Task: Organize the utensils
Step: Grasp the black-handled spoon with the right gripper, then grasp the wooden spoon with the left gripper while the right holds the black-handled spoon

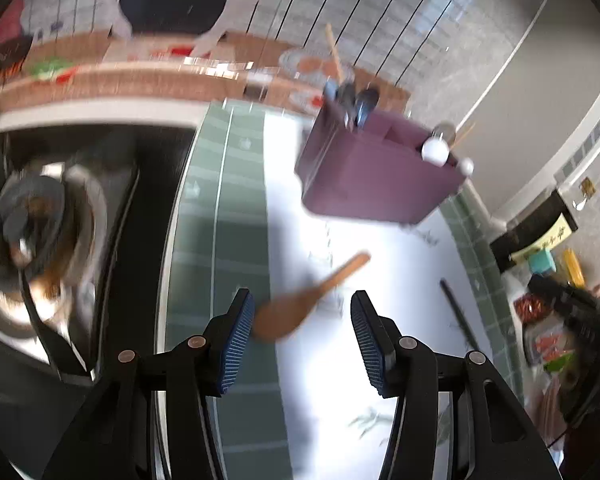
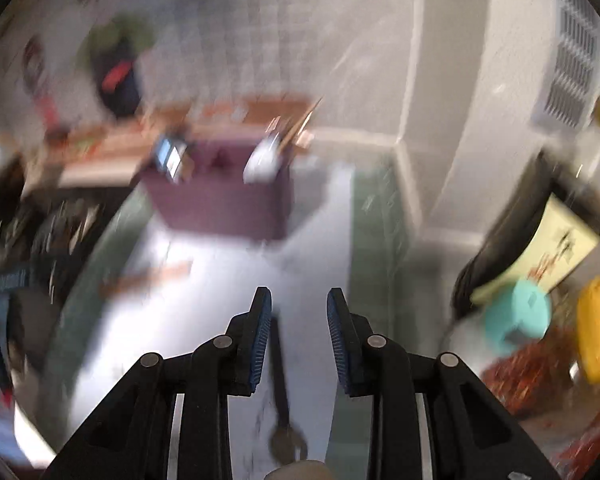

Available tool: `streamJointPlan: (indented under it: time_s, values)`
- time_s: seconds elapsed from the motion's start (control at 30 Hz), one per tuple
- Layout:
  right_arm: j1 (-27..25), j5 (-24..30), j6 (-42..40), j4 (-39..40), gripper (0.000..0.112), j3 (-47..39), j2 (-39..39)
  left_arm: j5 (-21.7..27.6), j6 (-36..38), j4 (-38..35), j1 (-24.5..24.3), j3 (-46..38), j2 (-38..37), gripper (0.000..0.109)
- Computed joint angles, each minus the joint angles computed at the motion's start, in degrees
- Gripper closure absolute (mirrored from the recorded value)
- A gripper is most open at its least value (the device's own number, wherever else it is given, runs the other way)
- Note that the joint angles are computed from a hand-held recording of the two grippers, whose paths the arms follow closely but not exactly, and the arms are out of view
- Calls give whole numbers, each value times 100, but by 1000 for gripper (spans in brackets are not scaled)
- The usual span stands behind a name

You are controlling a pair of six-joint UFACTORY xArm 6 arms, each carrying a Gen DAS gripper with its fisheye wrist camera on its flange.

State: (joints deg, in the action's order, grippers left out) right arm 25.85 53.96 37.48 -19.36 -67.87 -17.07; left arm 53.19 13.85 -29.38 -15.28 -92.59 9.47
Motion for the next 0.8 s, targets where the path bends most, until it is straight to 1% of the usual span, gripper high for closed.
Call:
streamJointPlan:
  time_s: [0.07,0.13,0.2,0.23,0.33,0.43,0.5,0.63,0.73,0.8]
  values:
    - [109,127,-130,190,85,180,0,46,-18,7,22,228,-150,57]
    - [223,190,-58,153,85,352,54,63,-39,7,27,347,-251,57]
    - [215,65,60,178,85,488,69,88,-58,25,25,415,-350,57]
    - [133,-134,85,291,85,601,77,93,-89,65,11,408,-357,57]
    - [-6,-257,145,345,85,608,237,132,-113,131,-1,444,-435,57]
    - [3,-189,406,-117,89,516,421,203,-105,188,3,512,-514,57]
    - [-56,-288,233,29,93,525,460,221,-95,223,11,590,-575,57]
    - [-120,-424,-42,204,94,439,628,251,-137,321,29,683,-625,57]
    - [-119,-430,20,182,94,396,699,265,-130,363,22,681,-621,57]
    - [-119,-416,87,90,96,375,738,289,-92,411,-3,626,-578,57]
